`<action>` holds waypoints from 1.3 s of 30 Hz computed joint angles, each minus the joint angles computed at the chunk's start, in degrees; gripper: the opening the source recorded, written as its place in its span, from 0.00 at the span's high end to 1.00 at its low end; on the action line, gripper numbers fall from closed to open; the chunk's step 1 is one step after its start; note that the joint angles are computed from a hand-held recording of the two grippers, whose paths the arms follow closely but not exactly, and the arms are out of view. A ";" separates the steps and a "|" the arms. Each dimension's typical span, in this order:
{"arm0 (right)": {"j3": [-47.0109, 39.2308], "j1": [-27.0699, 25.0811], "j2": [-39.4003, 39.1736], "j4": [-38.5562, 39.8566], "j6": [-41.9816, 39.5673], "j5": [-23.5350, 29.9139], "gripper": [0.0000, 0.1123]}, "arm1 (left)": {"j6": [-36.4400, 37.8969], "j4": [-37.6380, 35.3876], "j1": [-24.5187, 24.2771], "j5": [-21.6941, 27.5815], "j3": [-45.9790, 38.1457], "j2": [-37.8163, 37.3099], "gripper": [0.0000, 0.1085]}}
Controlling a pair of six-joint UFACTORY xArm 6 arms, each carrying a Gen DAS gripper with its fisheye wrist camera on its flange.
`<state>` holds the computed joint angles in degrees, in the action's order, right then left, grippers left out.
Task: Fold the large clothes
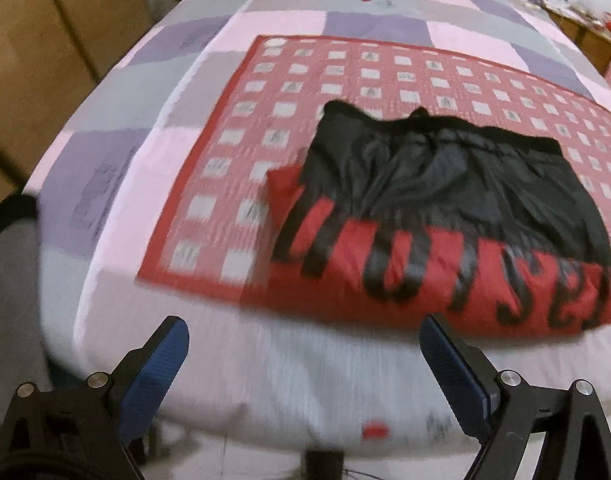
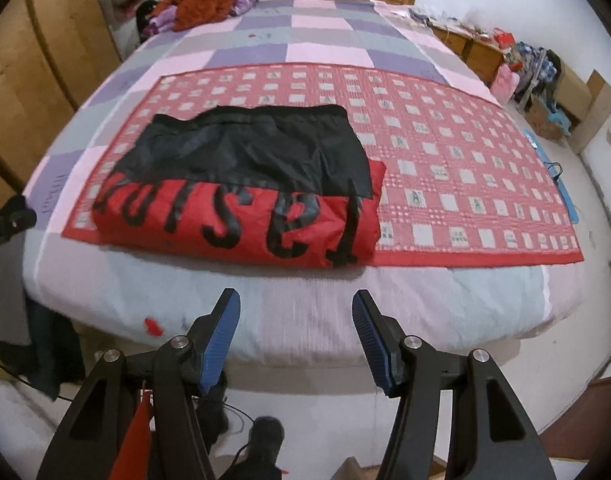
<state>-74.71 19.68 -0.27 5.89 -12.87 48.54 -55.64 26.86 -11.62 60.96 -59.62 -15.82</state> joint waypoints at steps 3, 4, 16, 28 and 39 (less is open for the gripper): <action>-3.66 2.26 7.24 -2.28 1.82 -4.72 0.45 | 4.39 -0.69 4.67 -8.48 -2.55 8.15 0.11; -5.71 3.02 10.03 -2.69 1.97 -5.47 0.45 | 5.79 -1.35 6.14 -11.05 -3.80 11.09 0.11; -56.03 5.24 54.27 -7.92 7.42 1.53 0.45 | 20.12 -11.16 19.51 -19.13 -28.19 44.08 0.05; -49.27 -4.32 49.71 -6.40 10.28 1.66 0.49 | 22.51 -12.58 19.89 -20.32 -19.39 35.03 0.05; -25.44 -1.42 24.79 -7.16 11.71 5.27 0.49 | 15.67 -9.15 6.38 -1.78 -14.80 14.95 0.06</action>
<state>-100.15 18.26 24.51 -1.27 -1.15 53.81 -39.97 17.72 -5.23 59.19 -74.41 -0.87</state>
